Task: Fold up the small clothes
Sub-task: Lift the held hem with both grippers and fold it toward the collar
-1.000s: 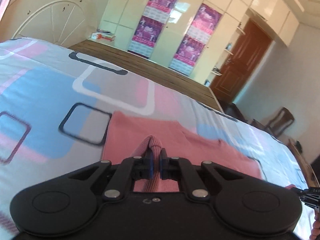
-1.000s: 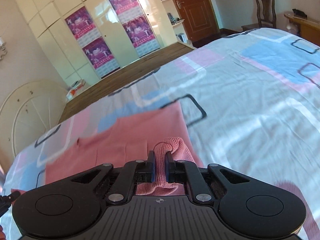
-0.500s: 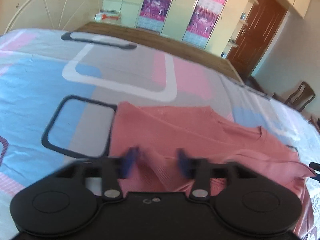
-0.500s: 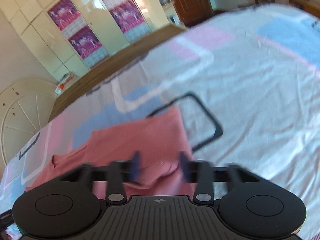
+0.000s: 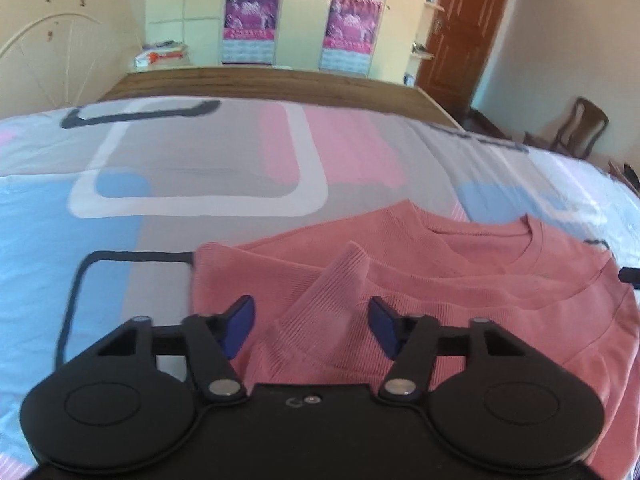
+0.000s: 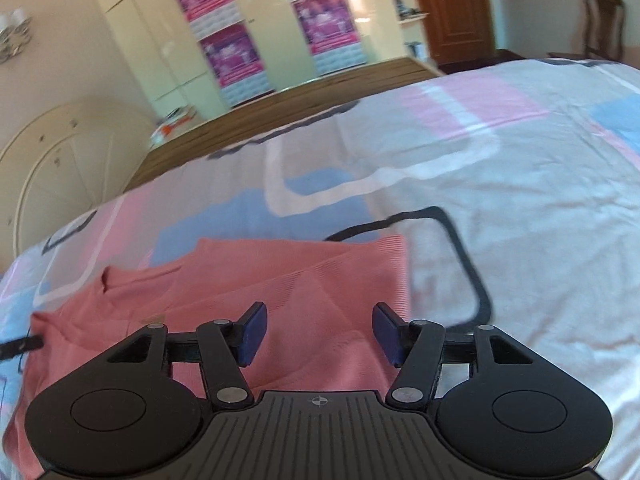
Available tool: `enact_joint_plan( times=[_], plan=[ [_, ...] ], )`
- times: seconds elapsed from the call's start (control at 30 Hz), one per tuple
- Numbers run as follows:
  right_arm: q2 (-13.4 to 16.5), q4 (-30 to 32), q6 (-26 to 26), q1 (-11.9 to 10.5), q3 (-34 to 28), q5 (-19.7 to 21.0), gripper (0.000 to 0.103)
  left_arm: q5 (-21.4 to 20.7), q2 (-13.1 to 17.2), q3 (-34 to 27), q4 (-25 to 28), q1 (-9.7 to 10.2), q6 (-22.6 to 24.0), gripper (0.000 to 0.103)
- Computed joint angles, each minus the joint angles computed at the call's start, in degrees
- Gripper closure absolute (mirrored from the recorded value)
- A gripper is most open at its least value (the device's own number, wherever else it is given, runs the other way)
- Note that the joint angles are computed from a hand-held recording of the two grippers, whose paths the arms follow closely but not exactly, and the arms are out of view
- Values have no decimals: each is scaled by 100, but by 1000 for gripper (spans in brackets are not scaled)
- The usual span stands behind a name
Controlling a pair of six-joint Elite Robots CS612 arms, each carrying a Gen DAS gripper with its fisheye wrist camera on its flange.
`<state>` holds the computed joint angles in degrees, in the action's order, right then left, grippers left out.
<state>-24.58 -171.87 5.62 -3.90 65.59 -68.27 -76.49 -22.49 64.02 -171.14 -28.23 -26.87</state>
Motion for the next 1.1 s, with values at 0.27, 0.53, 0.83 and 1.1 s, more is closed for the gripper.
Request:
enact_joint_plan(
  times=[0.27,0.53,0.83,1.1],
  plan=[
    [138,360,-551,-78,-219,678,44,-268,-1,84,-146,41,277,92],
    [145,741,-1254,-50,-275,480,94,59,-30,242,-653,-41,403,97],
    [227,-1084,167,-64,-247,254,96,1168,85,84,-1459,-129,-239,97],
    [608,-201,-62,192,-908,-1026,96,1718,373,-390,-295,-156,-676,97]
  ],
)
